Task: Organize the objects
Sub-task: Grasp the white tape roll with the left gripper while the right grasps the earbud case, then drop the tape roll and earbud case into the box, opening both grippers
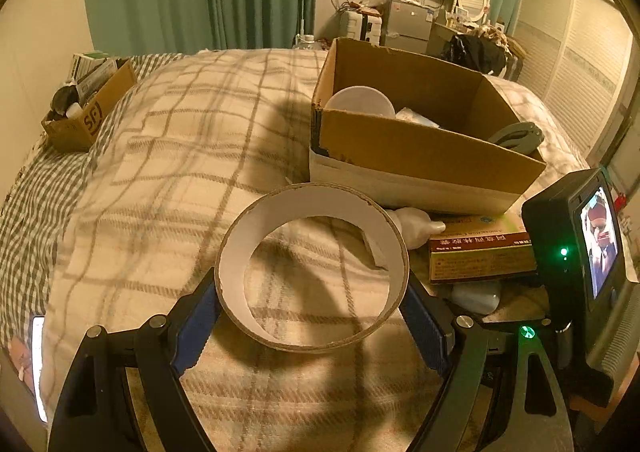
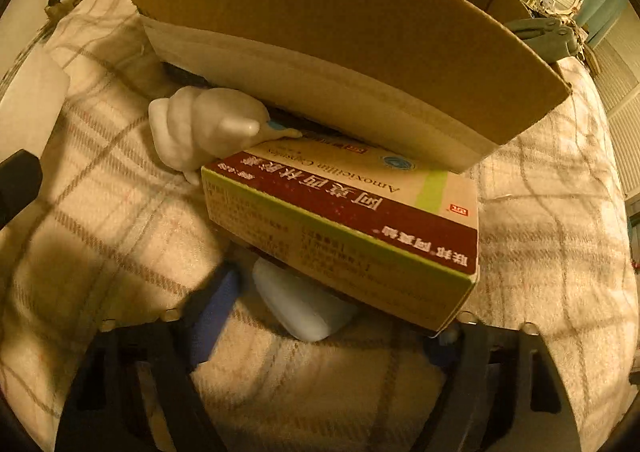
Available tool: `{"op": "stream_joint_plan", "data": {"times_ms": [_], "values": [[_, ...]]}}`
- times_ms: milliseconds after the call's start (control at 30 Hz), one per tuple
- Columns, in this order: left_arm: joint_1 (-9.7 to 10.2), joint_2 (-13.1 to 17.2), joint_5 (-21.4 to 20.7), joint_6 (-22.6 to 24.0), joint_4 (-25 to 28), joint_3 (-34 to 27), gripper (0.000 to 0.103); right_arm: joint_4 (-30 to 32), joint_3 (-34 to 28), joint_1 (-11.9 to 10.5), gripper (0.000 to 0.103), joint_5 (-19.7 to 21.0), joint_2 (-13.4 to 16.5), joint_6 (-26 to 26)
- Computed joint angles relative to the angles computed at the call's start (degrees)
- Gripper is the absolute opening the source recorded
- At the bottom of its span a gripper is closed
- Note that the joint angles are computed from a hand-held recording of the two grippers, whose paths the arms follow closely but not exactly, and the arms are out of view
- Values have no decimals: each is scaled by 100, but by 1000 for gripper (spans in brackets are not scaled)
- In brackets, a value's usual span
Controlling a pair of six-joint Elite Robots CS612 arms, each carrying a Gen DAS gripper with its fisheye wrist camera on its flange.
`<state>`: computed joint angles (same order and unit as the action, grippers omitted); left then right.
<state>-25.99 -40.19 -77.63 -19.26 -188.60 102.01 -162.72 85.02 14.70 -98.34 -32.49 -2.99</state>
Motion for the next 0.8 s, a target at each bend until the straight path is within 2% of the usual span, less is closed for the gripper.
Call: {"op": "stream_joint_plan", "data": {"times_ms": [67,233,433,600,800], "values": [[-20,1,23,19,-84,34,86,-36,33,3,58,32,-13,-52],[-74,-37,10,77,-289,190,86,-272,203,56,58,-65,-98,-185],[-105,-113,83,-22,-382,349,86,-783,760,27,58,369,-454,-250],[-142,-203,131,-32,-331,407,87,-1202,1227,-25,58,906,-762,-247],[-159,-384,-60,129,-521,489,86,-1770,1598,-91,58,1154,-1044,-283]]}}
